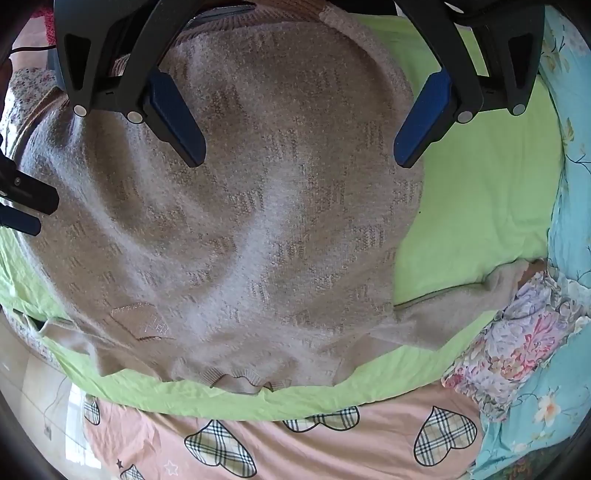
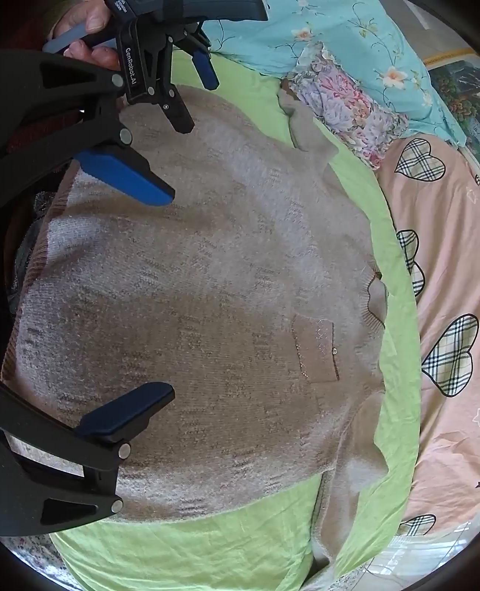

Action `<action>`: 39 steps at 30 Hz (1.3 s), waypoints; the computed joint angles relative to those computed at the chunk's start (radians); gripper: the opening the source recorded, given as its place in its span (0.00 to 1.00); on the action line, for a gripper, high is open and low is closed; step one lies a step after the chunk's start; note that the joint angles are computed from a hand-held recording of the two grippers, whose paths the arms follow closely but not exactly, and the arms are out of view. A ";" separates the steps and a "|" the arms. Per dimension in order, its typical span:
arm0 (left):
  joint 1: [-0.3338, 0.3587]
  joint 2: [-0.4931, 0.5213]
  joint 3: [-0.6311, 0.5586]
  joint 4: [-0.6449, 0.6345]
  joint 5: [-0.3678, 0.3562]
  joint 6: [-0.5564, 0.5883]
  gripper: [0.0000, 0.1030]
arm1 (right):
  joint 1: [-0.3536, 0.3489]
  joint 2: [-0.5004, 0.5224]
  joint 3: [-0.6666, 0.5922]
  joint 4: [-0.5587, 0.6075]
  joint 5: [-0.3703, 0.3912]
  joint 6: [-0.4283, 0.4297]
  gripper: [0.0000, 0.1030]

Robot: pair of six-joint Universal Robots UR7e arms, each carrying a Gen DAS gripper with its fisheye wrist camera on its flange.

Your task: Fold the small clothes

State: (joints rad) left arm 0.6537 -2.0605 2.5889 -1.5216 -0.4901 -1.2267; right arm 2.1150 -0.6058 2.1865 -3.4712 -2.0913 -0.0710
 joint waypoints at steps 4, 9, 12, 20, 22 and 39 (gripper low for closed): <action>-0.007 0.003 0.001 0.013 -0.002 -0.017 0.99 | 0.009 -0.003 -0.005 0.017 0.001 0.012 0.94; -0.028 0.003 0.002 0.042 -0.010 -0.049 0.99 | -0.009 0.019 -0.001 -0.027 0.019 -0.014 0.94; 0.011 0.029 0.002 -0.050 0.003 0.018 0.99 | -0.011 0.023 0.002 -0.043 0.018 -0.021 0.94; 0.010 0.017 0.003 -0.044 0.001 0.021 0.99 | -0.013 0.022 0.001 -0.071 0.030 -0.033 0.94; 0.013 0.018 0.006 -0.055 0.000 0.028 0.99 | -0.015 0.024 0.002 -0.076 0.033 -0.036 0.94; 0.036 0.030 0.018 -0.152 -0.005 0.091 0.99 | -0.017 0.021 0.002 -0.053 0.039 -0.014 0.94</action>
State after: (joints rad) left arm 0.6896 -2.0300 2.6072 -1.6731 -0.4948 -1.1360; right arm 2.0975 -0.5846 2.1884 -3.5241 -2.0521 -0.0851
